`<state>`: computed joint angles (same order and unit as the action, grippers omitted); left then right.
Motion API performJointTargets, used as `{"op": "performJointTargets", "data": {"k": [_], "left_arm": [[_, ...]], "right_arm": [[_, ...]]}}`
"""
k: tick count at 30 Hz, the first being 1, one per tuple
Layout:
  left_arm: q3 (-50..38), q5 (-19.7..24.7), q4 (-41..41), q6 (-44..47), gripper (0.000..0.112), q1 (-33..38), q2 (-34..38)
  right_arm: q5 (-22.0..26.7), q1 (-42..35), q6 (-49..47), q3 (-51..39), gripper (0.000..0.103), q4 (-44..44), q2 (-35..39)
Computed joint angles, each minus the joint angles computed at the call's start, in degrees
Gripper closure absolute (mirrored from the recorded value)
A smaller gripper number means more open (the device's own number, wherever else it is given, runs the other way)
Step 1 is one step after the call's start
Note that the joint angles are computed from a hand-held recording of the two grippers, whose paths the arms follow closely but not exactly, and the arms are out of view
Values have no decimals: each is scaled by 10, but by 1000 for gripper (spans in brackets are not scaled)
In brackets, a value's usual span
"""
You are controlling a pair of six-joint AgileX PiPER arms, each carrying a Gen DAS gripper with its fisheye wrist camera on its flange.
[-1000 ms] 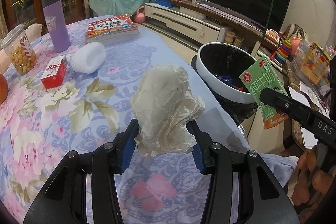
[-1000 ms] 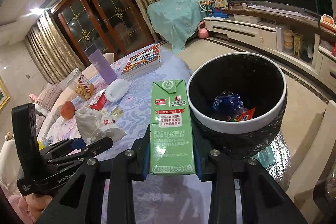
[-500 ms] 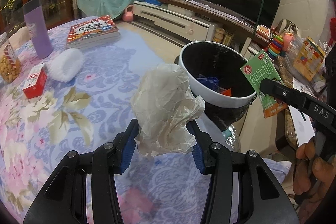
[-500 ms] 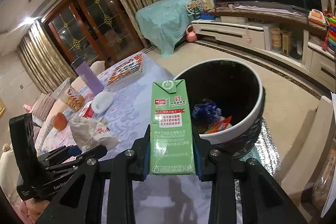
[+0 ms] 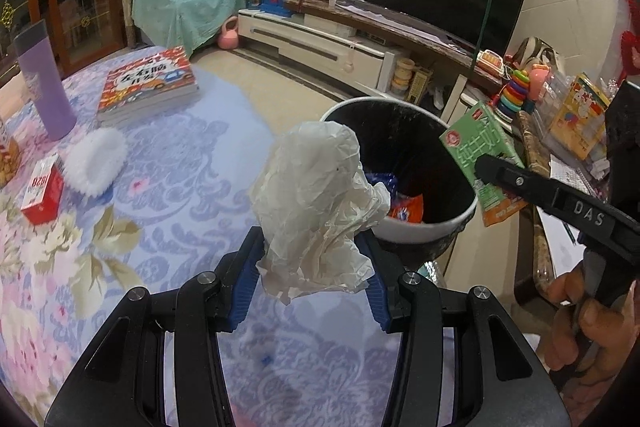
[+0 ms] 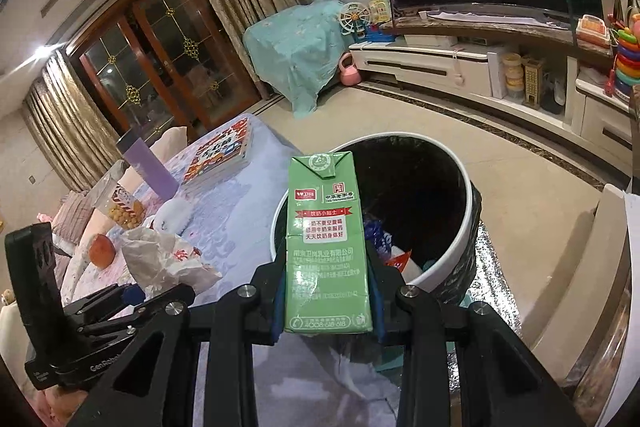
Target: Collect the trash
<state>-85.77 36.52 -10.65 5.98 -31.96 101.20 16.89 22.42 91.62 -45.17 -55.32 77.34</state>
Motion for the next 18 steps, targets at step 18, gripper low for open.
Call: {"op": "performJointTargets", "data": {"k": [18], "left_arm": [[-164,61,36,-37,66,-31,96]], "right_arm": [[-26,-66,-172,-30,71,147,25]]}}
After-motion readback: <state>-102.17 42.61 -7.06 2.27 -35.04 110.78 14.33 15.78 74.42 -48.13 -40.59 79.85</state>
